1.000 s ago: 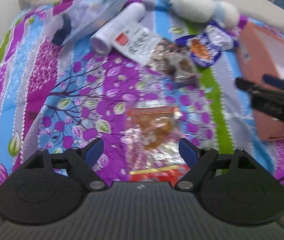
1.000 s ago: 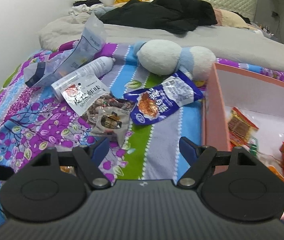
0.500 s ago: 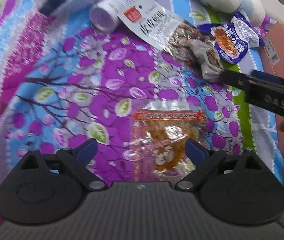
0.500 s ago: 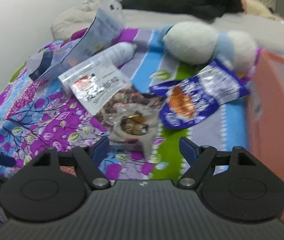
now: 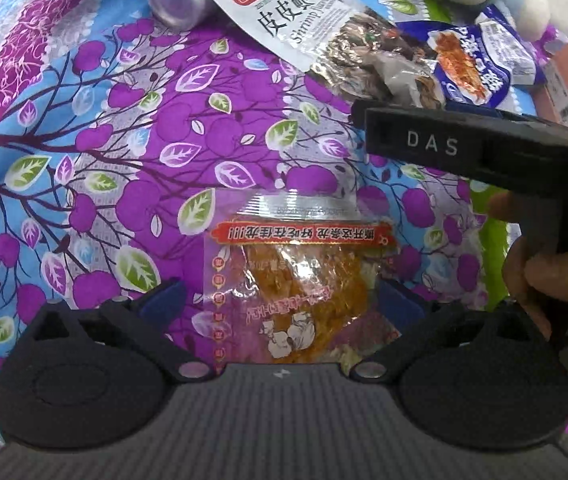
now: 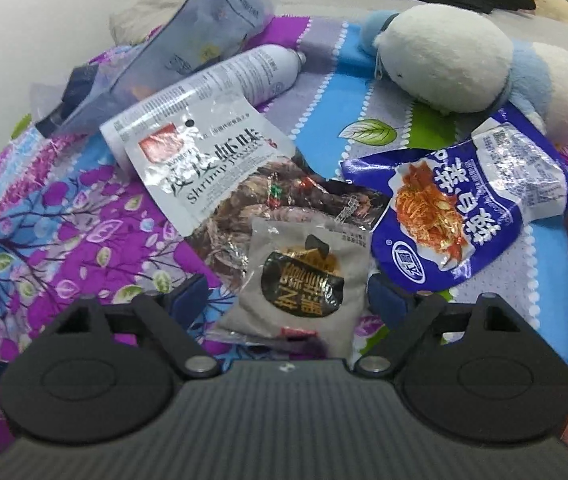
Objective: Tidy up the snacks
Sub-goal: 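Grasp the clear dried-meat bag with left tool while right tool grasps black-labelled bag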
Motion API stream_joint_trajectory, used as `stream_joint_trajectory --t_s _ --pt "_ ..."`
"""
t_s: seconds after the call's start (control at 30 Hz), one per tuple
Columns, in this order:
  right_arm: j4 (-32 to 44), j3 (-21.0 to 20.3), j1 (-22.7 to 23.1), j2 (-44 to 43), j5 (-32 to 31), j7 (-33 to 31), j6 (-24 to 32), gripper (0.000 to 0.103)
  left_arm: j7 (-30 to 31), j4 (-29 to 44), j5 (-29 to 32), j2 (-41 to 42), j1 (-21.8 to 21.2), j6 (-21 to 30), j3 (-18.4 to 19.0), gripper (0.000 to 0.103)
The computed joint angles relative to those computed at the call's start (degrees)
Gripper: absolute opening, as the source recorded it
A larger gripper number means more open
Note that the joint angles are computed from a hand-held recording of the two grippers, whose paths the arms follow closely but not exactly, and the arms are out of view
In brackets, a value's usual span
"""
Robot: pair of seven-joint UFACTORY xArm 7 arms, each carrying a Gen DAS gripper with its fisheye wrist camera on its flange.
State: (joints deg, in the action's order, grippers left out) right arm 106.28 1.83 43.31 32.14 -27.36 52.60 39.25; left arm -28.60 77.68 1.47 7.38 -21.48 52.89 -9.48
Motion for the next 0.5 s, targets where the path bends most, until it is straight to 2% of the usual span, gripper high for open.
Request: stream_joint_trajectory --t_s 0.13,0.27,0.33,0.5 --pt "-2.1 -0.6 0.2 -1.1 -1.4 0.6 -0.5 0.066 0.0 0.1 -0.3 -0.1 -0.2 -0.7 -0.2 0.094" --pt "-3.9 -0.2 0.3 -2.9 -2.5 0.7 0.6 0.061 0.0 -0.4 -1.0 -0.5 -0.2 -1.8 -0.2 0.086" --pt "-5.1 0.2 0.3 -4.1 -3.3 0.7 1.0 0.051 0.1 -1.5 -1.7 -1.4 0.1 -2.7 -0.1 0.083" --pt "-9.1 1.2 0.6 -7.9 -5.6 2.1 2.6 0.051 1.6 -5.7 -3.3 -5.0 0.7 -5.9 -0.2 0.065"
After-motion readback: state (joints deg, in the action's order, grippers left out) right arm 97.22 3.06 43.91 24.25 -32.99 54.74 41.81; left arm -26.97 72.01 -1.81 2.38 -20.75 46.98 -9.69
